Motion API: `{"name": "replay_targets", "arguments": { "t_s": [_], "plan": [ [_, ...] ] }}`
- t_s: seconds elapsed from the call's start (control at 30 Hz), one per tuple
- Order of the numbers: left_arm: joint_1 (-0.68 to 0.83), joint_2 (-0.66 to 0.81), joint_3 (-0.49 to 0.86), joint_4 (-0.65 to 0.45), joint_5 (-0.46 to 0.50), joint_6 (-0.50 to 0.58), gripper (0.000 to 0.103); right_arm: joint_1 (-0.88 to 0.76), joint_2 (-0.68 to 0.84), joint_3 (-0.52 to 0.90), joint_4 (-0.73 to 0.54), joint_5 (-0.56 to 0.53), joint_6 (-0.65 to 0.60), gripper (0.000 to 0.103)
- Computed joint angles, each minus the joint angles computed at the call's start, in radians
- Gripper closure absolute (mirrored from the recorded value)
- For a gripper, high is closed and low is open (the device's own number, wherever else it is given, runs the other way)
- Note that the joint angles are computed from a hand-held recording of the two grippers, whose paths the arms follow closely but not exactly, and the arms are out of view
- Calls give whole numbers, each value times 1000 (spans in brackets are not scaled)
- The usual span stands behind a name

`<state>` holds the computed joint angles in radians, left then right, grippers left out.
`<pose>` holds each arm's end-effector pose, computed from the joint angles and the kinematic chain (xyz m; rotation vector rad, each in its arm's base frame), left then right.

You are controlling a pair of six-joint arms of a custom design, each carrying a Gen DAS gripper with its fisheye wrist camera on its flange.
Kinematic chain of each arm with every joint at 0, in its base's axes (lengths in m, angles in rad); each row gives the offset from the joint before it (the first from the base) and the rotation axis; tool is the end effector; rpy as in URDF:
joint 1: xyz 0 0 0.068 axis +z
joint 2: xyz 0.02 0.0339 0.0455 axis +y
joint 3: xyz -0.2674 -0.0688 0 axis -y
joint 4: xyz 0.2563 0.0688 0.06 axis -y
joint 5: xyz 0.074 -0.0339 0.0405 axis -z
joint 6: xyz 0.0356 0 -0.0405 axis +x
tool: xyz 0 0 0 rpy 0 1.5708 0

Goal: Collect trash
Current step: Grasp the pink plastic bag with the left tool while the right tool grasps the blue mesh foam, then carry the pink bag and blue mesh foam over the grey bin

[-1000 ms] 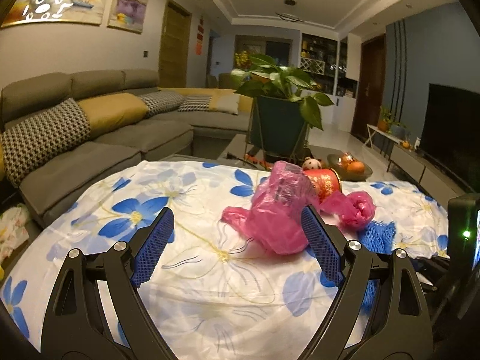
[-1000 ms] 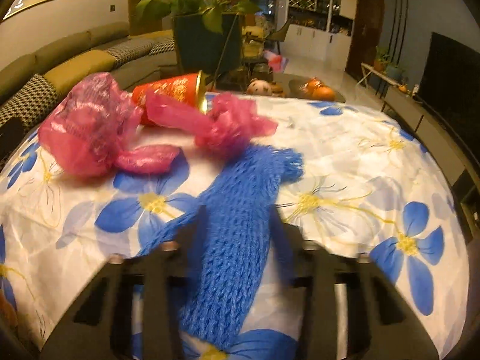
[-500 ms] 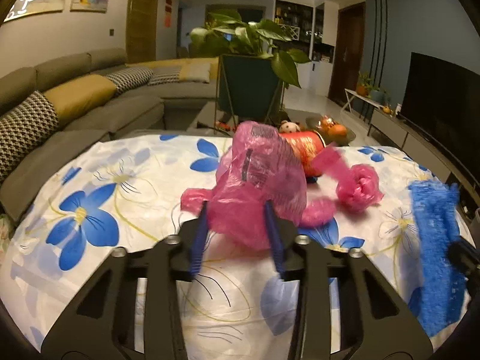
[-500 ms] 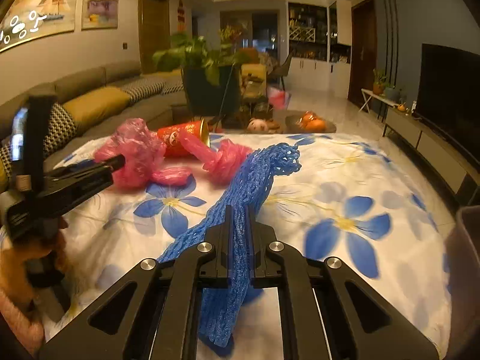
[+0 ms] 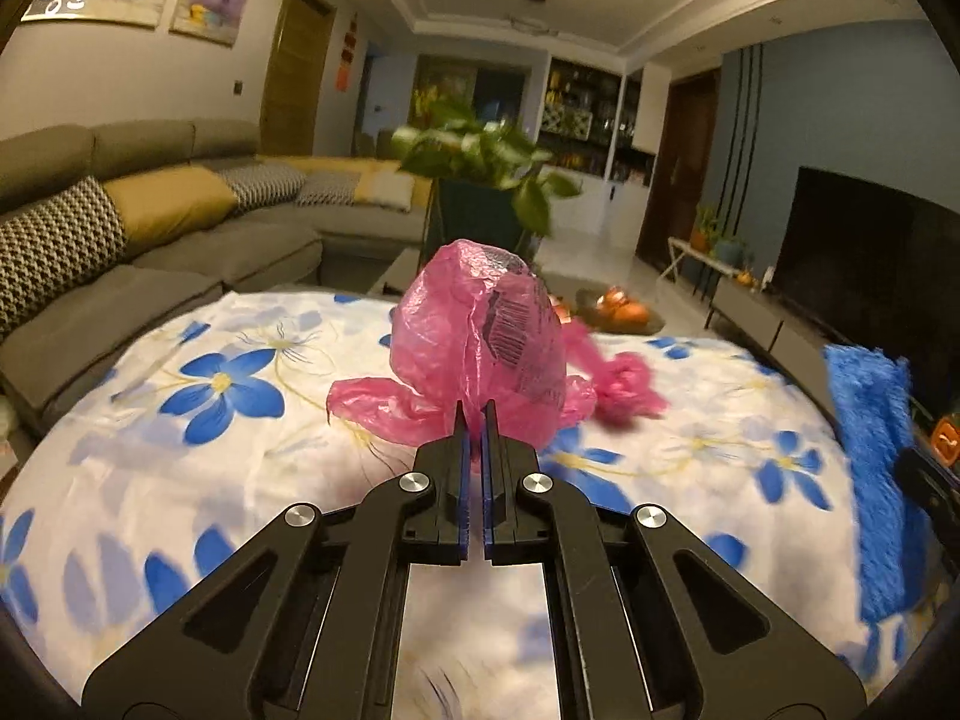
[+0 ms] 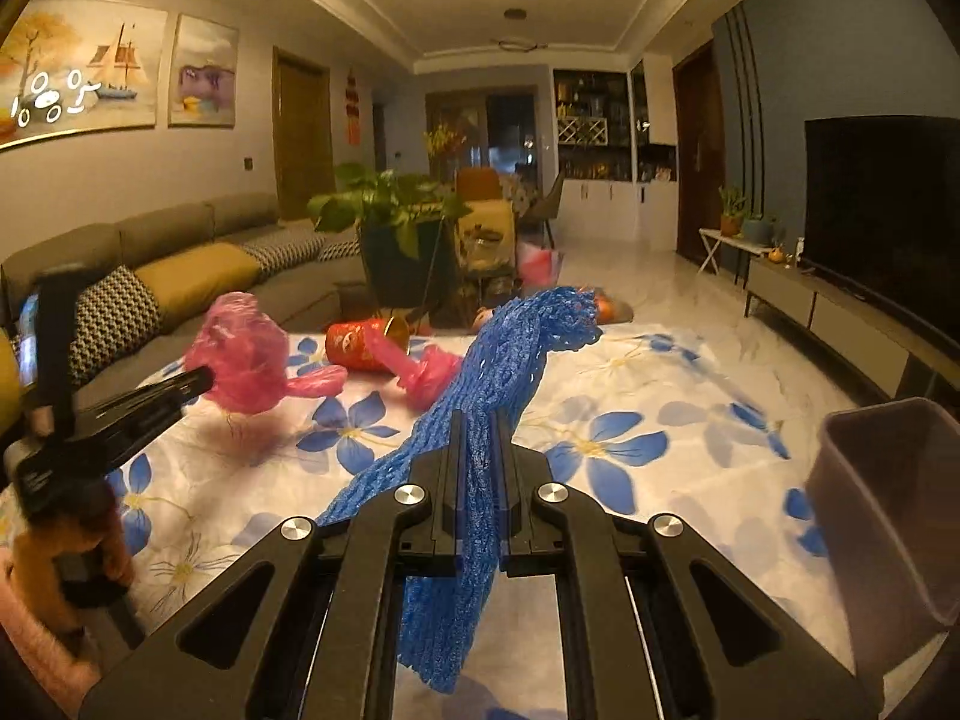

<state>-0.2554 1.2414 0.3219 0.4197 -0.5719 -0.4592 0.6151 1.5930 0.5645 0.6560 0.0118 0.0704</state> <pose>0.2253 -0.0389 0.1493 -0.5391 1.9135 0.1330 0.2548 0.1795 0.1524 -0.5220 1.8986 0.4410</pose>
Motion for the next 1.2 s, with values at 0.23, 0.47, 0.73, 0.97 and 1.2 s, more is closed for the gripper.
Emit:
{"name": "replay_targets", "arguments": {
  "t_s": [0.23,0.47,0.73,0.97,1.2],
  "plan": [
    [-349,-107,28,-182,-274,-119,101,-47,-175,-140,19,11,-5,95],
    [-512,-17,119,-231,-336,-177,101,-181,-362,-248,-22,-39,-17,95],
    [-607,133,251,-188,-341,-140,101,-340,-467,-293,-65,-97,-40,95],
    [-631,260,358,-143,-308,-90,101,-442,-483,-300,-64,-125,-57,95],
    [-646,375,462,-96,-271,-13,101,-534,-447,-292,-24,-150,-73,95]
  ]
}}
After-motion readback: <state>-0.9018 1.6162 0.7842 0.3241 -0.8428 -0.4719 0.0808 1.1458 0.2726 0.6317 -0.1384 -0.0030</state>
